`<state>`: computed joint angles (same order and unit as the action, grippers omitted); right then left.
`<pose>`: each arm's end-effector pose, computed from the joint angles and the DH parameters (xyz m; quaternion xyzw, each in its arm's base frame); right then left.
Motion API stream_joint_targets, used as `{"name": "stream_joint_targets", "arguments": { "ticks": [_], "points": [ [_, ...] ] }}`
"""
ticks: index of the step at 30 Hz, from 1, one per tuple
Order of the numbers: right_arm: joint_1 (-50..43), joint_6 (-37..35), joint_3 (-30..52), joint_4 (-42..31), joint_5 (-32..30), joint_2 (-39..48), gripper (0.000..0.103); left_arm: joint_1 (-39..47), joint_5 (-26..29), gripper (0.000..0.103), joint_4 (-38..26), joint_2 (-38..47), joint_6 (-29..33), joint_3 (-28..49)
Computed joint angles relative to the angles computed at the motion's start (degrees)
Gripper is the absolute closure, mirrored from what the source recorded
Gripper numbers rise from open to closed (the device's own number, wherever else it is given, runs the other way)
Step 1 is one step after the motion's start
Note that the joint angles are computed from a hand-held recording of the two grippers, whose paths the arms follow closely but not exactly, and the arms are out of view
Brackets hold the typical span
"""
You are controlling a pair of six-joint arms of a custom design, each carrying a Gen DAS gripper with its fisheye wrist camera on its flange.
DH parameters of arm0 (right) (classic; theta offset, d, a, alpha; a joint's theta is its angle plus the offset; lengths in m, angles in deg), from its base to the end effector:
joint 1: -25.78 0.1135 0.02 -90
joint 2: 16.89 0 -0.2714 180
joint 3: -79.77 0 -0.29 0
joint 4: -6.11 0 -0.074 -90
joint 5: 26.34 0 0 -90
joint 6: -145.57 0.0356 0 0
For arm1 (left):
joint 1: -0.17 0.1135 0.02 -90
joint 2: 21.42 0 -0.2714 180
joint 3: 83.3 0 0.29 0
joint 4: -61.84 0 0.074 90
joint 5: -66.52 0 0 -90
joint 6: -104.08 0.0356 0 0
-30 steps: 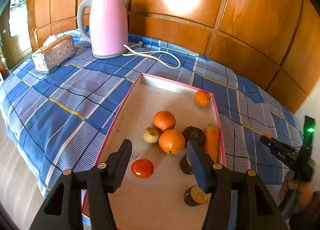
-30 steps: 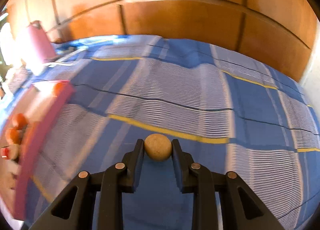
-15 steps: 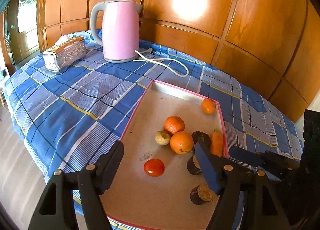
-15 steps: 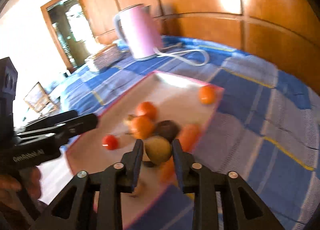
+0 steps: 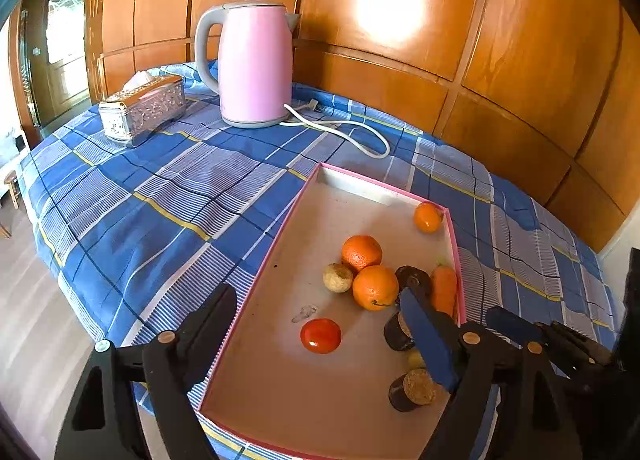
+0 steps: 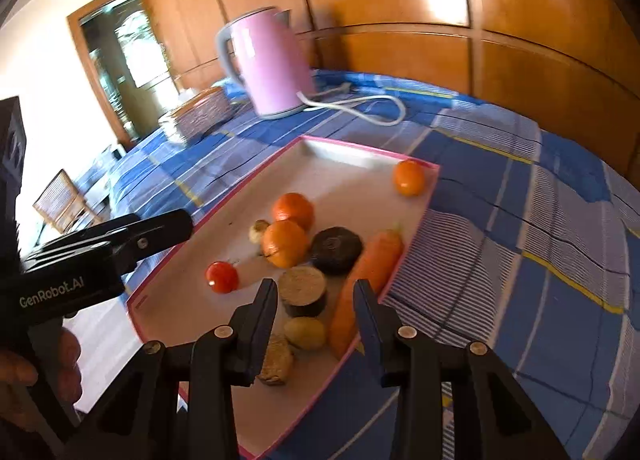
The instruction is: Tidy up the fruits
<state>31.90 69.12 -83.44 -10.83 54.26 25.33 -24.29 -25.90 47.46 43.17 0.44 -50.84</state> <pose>0.1600 0.0230 0.0978 0.0261 0.9120 0.1426 0.3837 0.2050 -0.0916 0.1249 0.0798 0.9252 -0.1024 0.3565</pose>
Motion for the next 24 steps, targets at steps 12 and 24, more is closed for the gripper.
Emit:
{"name": "stream_joint_targets", "arguments": {
  "ticks": [12,24],
  "points": [
    [1.8,3.0,-1.5,-6.8,6.7,-8.8,0.063,-3.3,-4.3,0.003,-0.9,-4.6,-0.3,-1.3],
    [3.8,3.6,-1.6,-8.9,8.5,-11.6,0.063,-5.7,-7.6,0.000,-2.5,-6.6,-1.3,-1.5]
  ]
}}
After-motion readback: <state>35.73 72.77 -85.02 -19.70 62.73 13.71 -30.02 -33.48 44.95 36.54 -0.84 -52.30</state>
